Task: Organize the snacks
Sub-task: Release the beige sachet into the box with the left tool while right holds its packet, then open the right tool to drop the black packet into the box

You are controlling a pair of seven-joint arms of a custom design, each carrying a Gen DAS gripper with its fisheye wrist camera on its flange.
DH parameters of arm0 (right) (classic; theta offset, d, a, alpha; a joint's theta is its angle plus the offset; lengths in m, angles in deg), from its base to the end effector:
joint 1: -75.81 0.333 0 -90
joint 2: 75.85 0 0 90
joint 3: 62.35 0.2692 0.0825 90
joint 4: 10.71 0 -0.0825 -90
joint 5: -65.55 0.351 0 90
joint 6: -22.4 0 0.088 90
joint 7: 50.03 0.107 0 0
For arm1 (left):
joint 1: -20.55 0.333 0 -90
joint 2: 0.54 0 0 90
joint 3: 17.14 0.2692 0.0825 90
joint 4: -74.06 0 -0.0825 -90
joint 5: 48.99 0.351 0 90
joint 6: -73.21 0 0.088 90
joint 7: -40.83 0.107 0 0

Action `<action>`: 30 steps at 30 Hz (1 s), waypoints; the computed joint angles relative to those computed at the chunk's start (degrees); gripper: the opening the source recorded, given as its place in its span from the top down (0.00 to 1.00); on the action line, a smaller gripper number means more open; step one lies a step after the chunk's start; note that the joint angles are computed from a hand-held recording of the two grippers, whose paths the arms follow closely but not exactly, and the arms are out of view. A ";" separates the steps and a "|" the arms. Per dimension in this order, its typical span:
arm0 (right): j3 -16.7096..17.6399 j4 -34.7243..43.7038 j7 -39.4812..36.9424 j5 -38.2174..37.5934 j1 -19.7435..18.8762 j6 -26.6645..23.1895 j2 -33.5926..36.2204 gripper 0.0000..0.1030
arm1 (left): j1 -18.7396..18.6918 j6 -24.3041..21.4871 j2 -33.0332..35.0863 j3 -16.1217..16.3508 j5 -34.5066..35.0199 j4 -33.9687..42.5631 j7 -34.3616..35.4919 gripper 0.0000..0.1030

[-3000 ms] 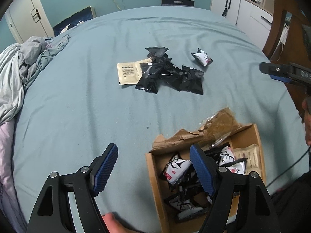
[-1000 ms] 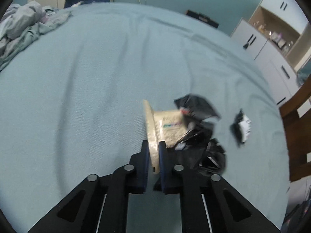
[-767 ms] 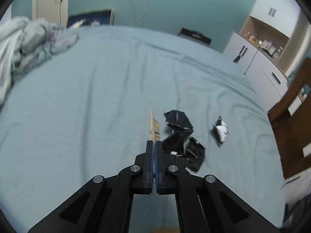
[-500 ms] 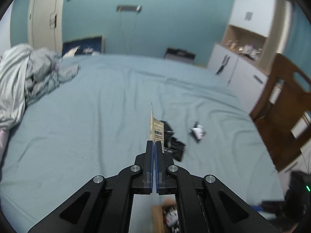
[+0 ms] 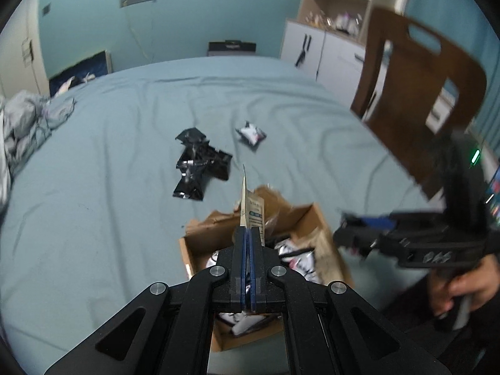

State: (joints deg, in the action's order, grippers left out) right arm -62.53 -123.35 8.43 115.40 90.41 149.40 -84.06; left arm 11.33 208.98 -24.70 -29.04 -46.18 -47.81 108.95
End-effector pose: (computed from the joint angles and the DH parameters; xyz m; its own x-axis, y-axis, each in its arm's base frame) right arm 0.5061 0.1557 0.5498 0.4803 -0.6921 -0.5388 -0.8284 -0.1562 -0.5379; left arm 0.4255 -0.1803 0.6124 -0.0560 -0.9932 0.1020 -0.7922 -0.0180 -0.6100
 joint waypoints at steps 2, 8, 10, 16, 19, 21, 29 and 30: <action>0.05 -0.11 0.11 -0.35 -0.03 0.15 -0.17 0.62 | 0.26 -0.88 0.58 -1.23 2.36 0.25 0.02 0.91; 0.02 0.01 0.48 -1.05 -0.10 0.32 -0.21 0.62 | 3.62 1.53 -2.12 -4.58 13.19 -1.83 -6.99 0.21; 0.08 0.13 0.47 -1.45 -0.06 0.36 -0.14 0.62 | 4.25 0.22 -1.98 -4.90 14.92 -1.37 -8.65 0.21; 0.45 -0.14 -0.54 -2.85 0.33 1.57 -0.69 0.62 | 3.65 -5.05 0.26 -4.19 16.17 0.71 -10.36 0.21; 0.70 -1.10 -2.21 -3.42 1.00 3.14 -1.70 0.62 | 3.07 -6.40 1.12 -3.85 16.35 1.45 -10.12 0.21; 0.82 -1.75 -3.37 -3.58 1.54 4.14 -2.30 0.62 | 2.84 -7.07 1.27 -3.88 17.05 1.62 -9.98 0.21; 1.52 -3.52 -4.85 -6.20 3.18 8.24 -3.62 0.48 | 2.33 -7.84 1.51 -3.05 16.32 1.91 -10.66 0.21; 1.62 -3.74 -4.24 -6.93 3.31 8.87 -3.82 0.36 | 2.24 -8.01 1.63 -2.85 15.86 1.97 -10.58 0.21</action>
